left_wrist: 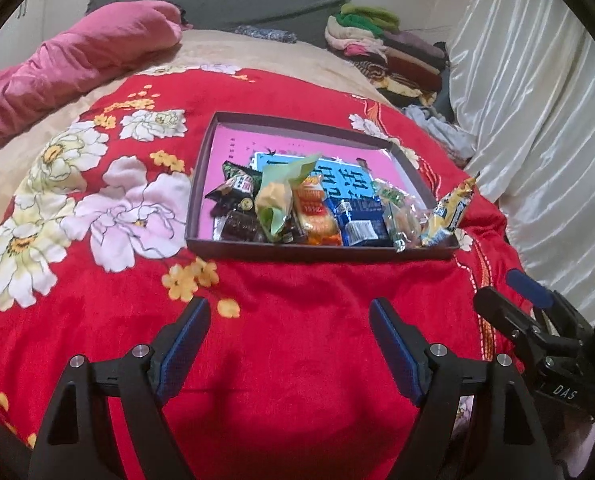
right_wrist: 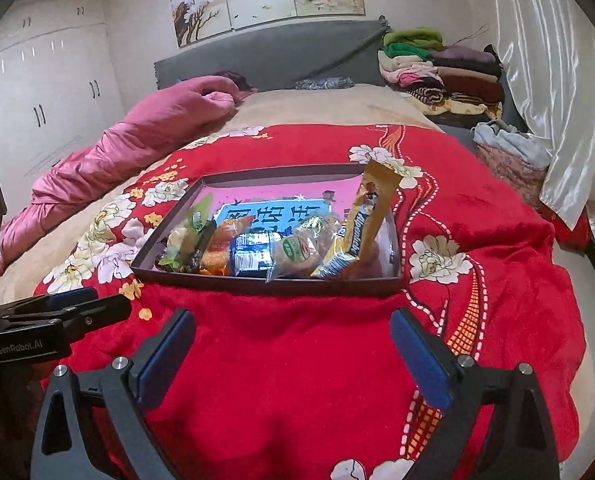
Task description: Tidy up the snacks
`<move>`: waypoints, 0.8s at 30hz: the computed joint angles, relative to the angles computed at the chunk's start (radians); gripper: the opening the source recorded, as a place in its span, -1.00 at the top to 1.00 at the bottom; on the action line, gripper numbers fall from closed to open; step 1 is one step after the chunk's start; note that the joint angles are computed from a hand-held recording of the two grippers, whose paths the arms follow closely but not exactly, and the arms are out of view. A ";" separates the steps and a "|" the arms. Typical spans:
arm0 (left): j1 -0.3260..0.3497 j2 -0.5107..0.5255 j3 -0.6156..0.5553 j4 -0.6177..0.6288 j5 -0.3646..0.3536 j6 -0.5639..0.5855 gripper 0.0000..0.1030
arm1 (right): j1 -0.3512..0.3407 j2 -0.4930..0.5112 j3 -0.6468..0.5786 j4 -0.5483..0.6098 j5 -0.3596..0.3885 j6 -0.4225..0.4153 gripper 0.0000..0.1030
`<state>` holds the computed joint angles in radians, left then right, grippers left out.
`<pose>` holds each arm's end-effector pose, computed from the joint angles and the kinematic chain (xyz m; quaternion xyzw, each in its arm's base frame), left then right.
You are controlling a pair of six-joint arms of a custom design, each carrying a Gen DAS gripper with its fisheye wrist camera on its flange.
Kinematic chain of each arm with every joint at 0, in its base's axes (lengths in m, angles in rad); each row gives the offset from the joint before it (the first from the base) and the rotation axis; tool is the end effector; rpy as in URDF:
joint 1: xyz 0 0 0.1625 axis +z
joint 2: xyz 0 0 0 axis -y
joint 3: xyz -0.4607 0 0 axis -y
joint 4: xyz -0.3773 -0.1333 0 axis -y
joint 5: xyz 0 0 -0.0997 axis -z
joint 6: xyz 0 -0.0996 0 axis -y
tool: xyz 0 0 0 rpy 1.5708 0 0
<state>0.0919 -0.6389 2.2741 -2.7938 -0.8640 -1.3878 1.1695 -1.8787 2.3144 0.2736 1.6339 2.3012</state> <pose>-0.3867 -0.2345 -0.0486 0.1126 0.9142 -0.3093 0.2366 0.0338 -0.2456 0.3019 0.1849 -0.8893 0.3228 0.2661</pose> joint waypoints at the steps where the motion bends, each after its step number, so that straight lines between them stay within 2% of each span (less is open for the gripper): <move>1: -0.002 -0.001 0.002 -0.004 -0.002 0.000 -0.60 | 0.000 -0.003 0.001 0.001 0.002 -0.002 -0.91; 14: -0.035 -0.011 -0.006 0.038 -0.015 -0.018 -0.60 | 0.019 -0.020 0.021 -0.004 0.022 -0.028 -0.92; 24: -0.046 -0.013 -0.018 0.081 -0.027 -0.031 -0.60 | 0.007 -0.031 0.023 0.009 0.021 -0.030 -0.92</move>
